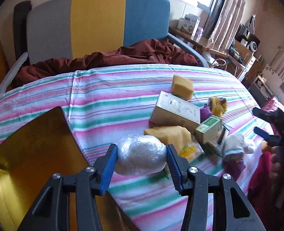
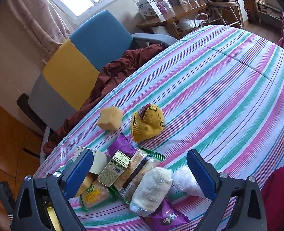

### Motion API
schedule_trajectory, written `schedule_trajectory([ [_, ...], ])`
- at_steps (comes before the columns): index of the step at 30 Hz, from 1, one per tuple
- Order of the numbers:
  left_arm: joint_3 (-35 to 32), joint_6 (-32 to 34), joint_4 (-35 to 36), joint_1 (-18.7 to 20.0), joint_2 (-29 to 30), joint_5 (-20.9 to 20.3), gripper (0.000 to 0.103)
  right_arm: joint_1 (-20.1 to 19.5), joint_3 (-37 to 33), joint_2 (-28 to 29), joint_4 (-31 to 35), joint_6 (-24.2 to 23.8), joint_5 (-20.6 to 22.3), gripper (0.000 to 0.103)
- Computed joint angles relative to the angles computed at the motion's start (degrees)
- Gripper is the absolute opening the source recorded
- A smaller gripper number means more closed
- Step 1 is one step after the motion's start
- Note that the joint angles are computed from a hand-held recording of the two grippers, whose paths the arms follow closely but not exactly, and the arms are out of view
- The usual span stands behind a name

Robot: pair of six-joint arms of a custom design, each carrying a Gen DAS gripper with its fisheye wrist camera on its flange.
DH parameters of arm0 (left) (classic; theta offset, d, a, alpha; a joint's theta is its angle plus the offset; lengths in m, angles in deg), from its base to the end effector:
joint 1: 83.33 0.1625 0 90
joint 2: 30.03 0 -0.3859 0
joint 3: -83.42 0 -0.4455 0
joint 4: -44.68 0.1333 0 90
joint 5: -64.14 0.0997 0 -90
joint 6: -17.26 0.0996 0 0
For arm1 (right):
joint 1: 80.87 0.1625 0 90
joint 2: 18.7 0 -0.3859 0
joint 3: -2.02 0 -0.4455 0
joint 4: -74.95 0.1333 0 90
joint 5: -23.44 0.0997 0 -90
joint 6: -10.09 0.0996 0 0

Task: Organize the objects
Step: 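Grasp the plastic-wrapped bundle with the left tool and carry it over the tray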

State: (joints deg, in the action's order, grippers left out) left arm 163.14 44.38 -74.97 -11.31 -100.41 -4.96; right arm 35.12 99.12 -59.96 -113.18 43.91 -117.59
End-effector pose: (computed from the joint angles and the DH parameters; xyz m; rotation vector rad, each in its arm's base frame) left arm -0.0539 -0.7131 0.4010 0.9594 2.5446 -0.4453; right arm 0.3377 -0.5653 0.0691 -0.5985 -2.3354 1.3590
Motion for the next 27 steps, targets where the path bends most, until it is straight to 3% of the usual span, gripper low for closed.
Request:
schedule_trajectory([
  [4, 2.4, 0.3, -0.3, 0.3, -3.5, -1.3, 0.052, -0.9, -0.5, -0.4, 6.4, 1.6, 3.5, 0.094],
  [7, 3.8, 0.3, -0.5, 0.6, -5.8, -2.1, 0.052, -1.0, -2.6, 0.1, 15.9, 3.7, 2.7, 0.090],
  [10, 4.6, 0.2, -0.3, 1.1, -7.6, -2.3, 0.052, -1.6, -3.6, 0.2, 21.8, 5.0, 4.7, 0.087],
  [14, 5.4, -0.3, -0.7, 2.3, -9.5, -1.7, 0.052, -0.9, -6.6, 1.7, 30.7, 6.2, 1.3, 0.087],
  [18, 5.6, -1.3, -1.3, 4.4, -10.9, 0.0, 0.052, -1.1, -9.1, 2.6, 42.3, 10.5, -0.4, 0.085],
  [20, 6.1, -1.1, -2.4, 5.4, -11.6, 1.5, 0.052, -1.4, -10.6, 3.2, 48.5, 13.1, -0.8, 0.073],
  [27, 7.8, -0.2, -4.5, 9.7, -14.4, 6.6, 0.052, -0.8, -11.7, 4.4, 50.5, 12.2, -3.5, 0.070],
])
